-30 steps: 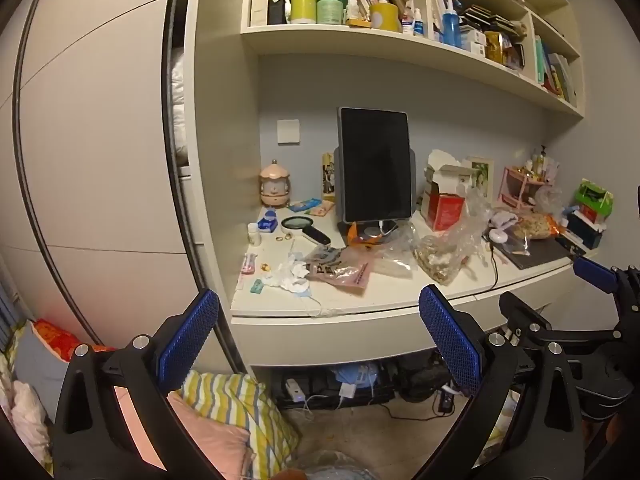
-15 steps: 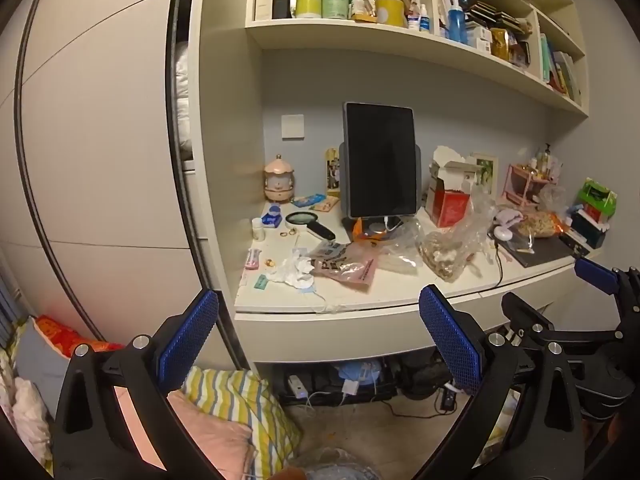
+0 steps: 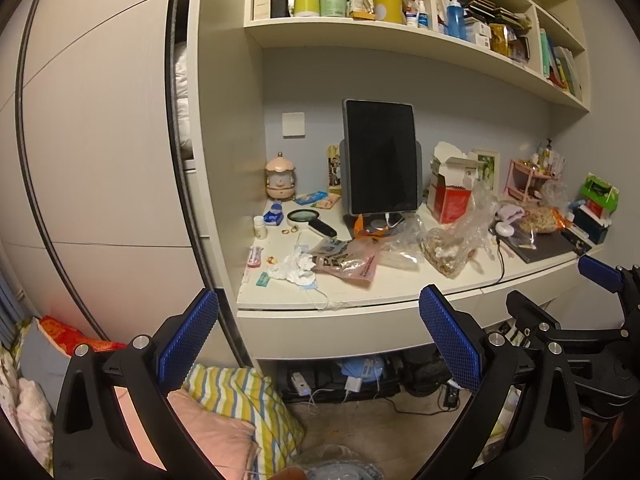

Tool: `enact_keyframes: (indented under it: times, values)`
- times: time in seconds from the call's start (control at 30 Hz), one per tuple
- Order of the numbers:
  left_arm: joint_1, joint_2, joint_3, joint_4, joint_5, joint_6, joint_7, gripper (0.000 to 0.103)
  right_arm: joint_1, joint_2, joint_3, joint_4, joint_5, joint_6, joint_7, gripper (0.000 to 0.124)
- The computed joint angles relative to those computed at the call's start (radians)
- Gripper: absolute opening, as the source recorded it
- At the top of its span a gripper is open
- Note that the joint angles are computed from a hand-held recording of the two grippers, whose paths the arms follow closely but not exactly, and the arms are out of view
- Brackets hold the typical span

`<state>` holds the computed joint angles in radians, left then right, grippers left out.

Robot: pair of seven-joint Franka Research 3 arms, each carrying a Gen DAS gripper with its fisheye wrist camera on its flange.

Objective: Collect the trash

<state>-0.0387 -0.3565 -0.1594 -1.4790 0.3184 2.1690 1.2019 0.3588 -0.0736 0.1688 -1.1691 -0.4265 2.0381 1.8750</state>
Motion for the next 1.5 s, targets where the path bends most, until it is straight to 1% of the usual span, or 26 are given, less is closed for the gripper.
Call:
enact_keyframes:
  times: [0.17,0.53,0.87,1.13,1.5]
  values:
    - [0.001,-0.006,-0.003,-0.006,0.003,-0.002,0.000,0.098,0.002,0.004,-0.001,0.006,0.001,-0.003,-0.002,0.097]
    - [0.006,0.010,-0.017,0.031,0.029,-0.038,-0.021,0.098,-0.002,-0.002,-0.004,-0.002,0.036,0.014,-0.036,0.097]
    - [-0.001,0.026,-0.019,0.051,0.033,-0.047,-0.019,0.098,-0.005,-0.001,-0.007,-0.002,0.040,0.011,-0.038,0.097]
    - [-0.002,0.026,-0.025,0.044,0.045,-0.050,-0.033,0.098,-0.010,-0.003,-0.010,-0.010,0.051,0.008,-0.037,0.097]
    - [0.001,0.020,-0.018,0.028,0.044,-0.076,-0.045,0.098,-0.012,0.000,-0.015,-0.013,0.085,0.006,-0.045,0.097]
